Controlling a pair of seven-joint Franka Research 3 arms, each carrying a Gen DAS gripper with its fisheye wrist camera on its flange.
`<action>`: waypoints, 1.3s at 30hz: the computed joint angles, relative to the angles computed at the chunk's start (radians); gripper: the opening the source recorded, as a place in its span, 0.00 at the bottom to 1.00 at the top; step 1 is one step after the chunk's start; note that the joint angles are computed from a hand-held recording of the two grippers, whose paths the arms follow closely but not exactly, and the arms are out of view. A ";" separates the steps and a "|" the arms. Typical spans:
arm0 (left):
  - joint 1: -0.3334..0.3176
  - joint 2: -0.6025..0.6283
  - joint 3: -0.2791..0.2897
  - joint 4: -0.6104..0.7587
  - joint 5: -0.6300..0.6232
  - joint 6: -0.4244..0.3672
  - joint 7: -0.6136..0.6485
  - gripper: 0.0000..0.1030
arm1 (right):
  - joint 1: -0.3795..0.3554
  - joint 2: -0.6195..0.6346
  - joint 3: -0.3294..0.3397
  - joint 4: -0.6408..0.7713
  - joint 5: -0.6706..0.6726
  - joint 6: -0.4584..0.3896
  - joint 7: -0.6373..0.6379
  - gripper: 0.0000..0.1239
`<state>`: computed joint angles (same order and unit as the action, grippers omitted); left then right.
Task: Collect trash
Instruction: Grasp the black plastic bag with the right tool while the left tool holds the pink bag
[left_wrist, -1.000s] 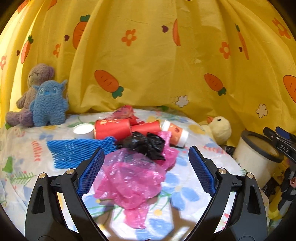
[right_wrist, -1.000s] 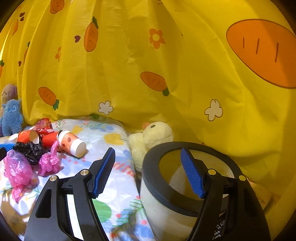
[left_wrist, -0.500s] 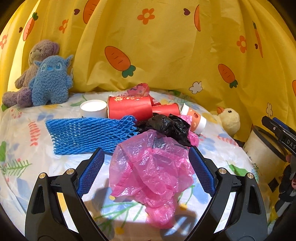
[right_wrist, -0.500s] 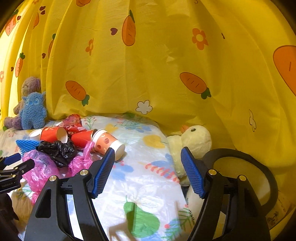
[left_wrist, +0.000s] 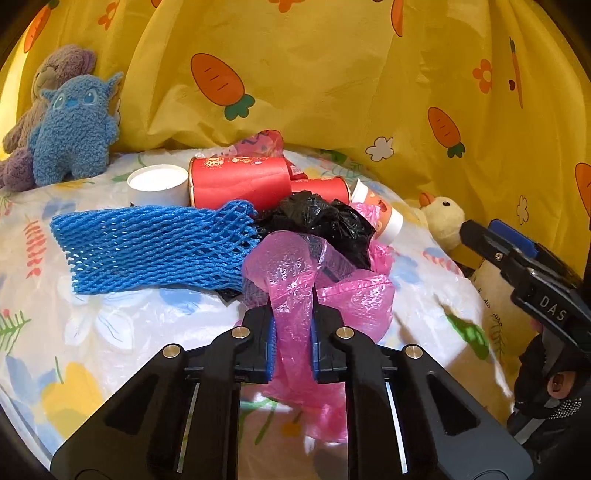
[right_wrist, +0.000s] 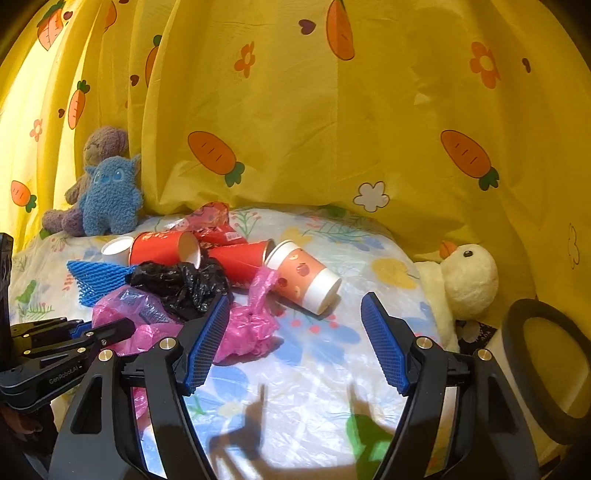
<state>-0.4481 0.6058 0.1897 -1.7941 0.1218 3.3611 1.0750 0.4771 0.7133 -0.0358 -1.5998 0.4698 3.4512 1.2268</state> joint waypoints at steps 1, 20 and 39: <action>-0.002 -0.013 0.004 -0.021 -0.004 0.021 -0.003 0.09 | -0.014 0.007 0.021 0.015 -0.016 -0.017 0.000 0.58; -0.191 -0.165 0.172 -0.260 -0.562 0.249 0.367 0.09 | -0.054 0.187 0.137 0.336 -0.202 -0.358 0.049 0.58; 0.015 -0.171 -0.073 -0.238 -0.640 0.275 0.520 0.09 | -0.136 0.174 0.259 0.314 -0.192 -0.345 -0.075 0.13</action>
